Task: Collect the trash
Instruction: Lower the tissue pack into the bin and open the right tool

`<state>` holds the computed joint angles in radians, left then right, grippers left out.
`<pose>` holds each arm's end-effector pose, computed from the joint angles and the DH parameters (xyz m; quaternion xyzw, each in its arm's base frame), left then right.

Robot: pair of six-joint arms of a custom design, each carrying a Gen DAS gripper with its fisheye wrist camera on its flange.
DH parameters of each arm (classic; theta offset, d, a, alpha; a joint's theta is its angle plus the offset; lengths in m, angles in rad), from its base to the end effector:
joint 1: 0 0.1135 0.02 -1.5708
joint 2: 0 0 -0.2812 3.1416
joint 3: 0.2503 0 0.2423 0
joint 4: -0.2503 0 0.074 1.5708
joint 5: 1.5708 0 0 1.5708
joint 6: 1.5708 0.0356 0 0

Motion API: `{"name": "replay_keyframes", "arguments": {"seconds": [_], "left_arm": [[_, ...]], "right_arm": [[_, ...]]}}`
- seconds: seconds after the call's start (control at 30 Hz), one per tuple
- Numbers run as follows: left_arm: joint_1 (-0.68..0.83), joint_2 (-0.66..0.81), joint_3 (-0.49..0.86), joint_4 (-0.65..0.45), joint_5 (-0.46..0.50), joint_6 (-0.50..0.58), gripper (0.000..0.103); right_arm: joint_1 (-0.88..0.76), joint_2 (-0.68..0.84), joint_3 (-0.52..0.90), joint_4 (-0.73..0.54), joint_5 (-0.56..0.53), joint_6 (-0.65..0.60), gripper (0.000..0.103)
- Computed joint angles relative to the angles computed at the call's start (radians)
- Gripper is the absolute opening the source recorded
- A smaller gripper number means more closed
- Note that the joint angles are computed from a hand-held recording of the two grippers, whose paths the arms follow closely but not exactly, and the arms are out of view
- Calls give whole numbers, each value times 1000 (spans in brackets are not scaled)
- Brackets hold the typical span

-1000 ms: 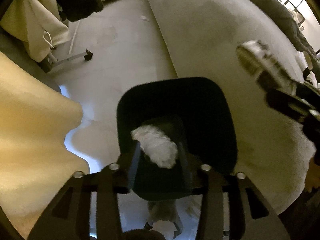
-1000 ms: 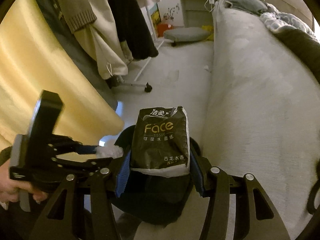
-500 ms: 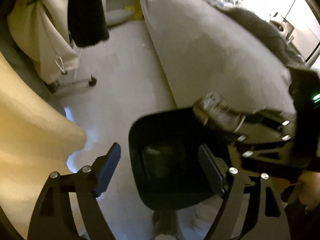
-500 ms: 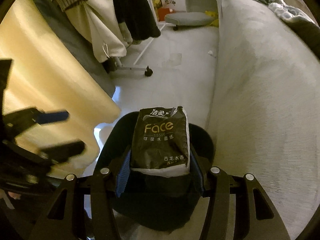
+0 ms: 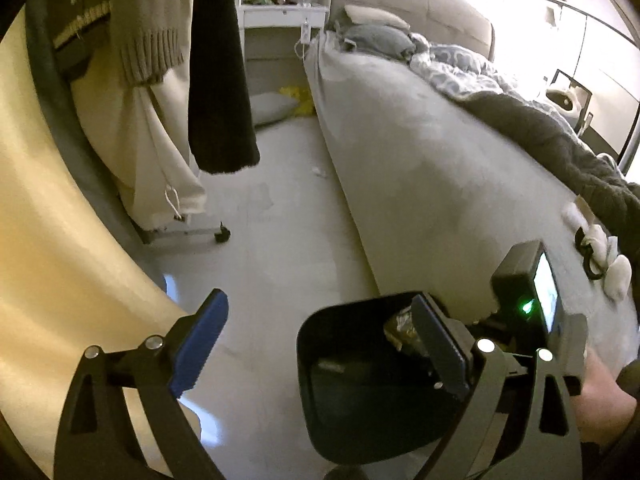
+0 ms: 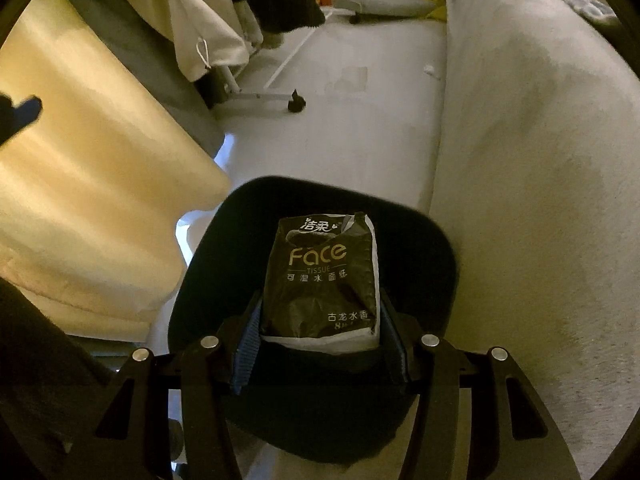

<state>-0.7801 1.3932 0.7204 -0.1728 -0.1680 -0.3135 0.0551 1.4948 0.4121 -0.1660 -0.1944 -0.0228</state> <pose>0.1916 -0.1812 0.2093 0.1864 0.9133 -0.1168 0.3427 0.1955 0.0177 0.1114 -0.0538 0.9810 0.0984 0.1580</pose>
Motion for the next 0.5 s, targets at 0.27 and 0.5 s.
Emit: {"name": "replay_keyframes", "arguments": {"seconds": [0.27,0.5], "left_arm": [[-38,-58,-17,45,-20,73,95],[-63,-130,-37,101,-63,75,95]], "right_arm": [[34,27,-10,-1,7,11,64],[42,-25,-17,-27,-11,15,67]]}}
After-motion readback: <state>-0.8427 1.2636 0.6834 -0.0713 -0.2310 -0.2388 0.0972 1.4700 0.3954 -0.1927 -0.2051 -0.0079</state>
